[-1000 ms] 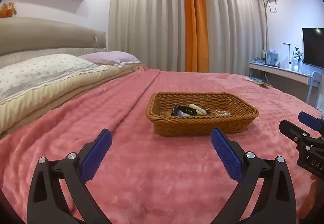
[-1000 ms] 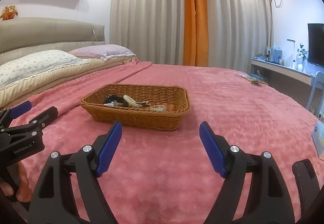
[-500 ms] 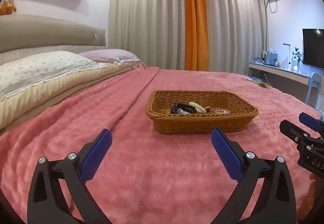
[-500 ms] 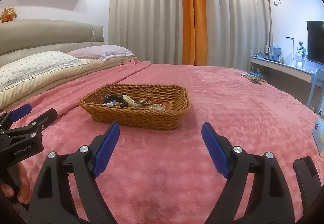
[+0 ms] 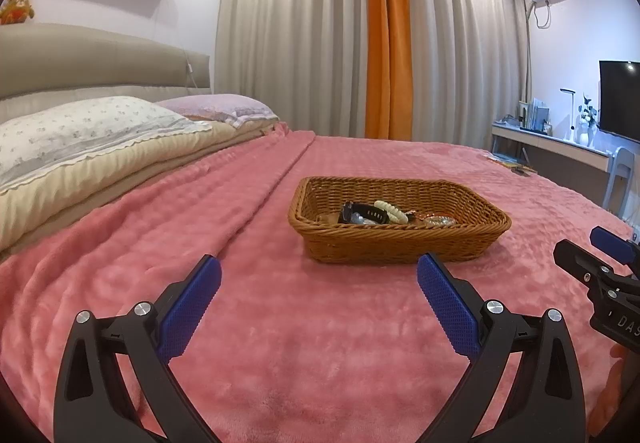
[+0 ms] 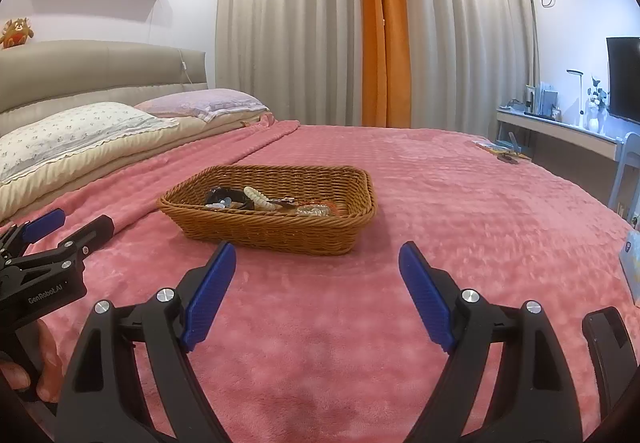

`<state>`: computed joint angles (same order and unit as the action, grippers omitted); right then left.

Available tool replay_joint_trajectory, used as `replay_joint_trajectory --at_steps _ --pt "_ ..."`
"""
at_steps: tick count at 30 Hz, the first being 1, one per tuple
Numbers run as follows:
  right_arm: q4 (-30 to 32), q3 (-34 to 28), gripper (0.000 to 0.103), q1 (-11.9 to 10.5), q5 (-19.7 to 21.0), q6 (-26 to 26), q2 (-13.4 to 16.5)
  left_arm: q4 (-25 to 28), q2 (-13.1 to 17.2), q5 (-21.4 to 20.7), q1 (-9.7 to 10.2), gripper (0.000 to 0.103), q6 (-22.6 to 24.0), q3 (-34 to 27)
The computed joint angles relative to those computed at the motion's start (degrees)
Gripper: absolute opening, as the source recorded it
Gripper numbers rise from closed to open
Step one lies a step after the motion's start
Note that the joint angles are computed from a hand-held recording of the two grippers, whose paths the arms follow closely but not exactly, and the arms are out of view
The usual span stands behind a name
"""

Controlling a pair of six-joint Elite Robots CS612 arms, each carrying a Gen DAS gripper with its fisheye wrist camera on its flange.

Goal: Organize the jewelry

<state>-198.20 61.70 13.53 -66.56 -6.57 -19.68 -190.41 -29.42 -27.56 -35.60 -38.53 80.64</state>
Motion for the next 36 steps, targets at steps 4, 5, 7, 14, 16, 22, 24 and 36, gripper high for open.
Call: replay_joint_trajectory --at_steps 4,5,7,14,16,22,24,36 --pt "-0.26 -0.06 0.079 -0.01 0.11 0.04 0.07 0.01 -0.01 -0.05 0.0 0.095 -0.01 0.01" --pt "-0.28 -0.1 0.08 0.01 0.11 0.0 0.1 0.06 -0.06 -0.15 0.0 0.095 -0.09 0.1" --pt "-0.42 -0.03 0.08 0.05 0.01 -0.03 0.1 0.15 -0.15 -0.36 0.0 0.095 -0.35 0.23" --pt "-0.43 -0.03 0.08 0.04 0.03 -0.01 0.11 0.03 -0.18 -0.56 0.08 0.095 -0.28 0.32" --pt "-0.4 -0.03 0.081 0.05 -0.07 -0.07 0.11 -0.04 -0.17 -0.48 0.1 0.095 -0.02 0.39" --pt "-0.43 -0.01 0.081 0.06 -0.09 -0.07 0.11 0.22 -0.01 -0.28 0.07 0.095 0.32 0.02" --pt "-0.44 -0.02 0.081 0.05 -0.08 -0.06 0.11 0.21 -0.02 -0.31 0.06 0.095 0.27 0.05" --pt "-0.85 0.04 0.082 0.1 -0.2 0.17 0.14 0.17 -0.02 -0.51 0.04 0.095 0.6 0.0"
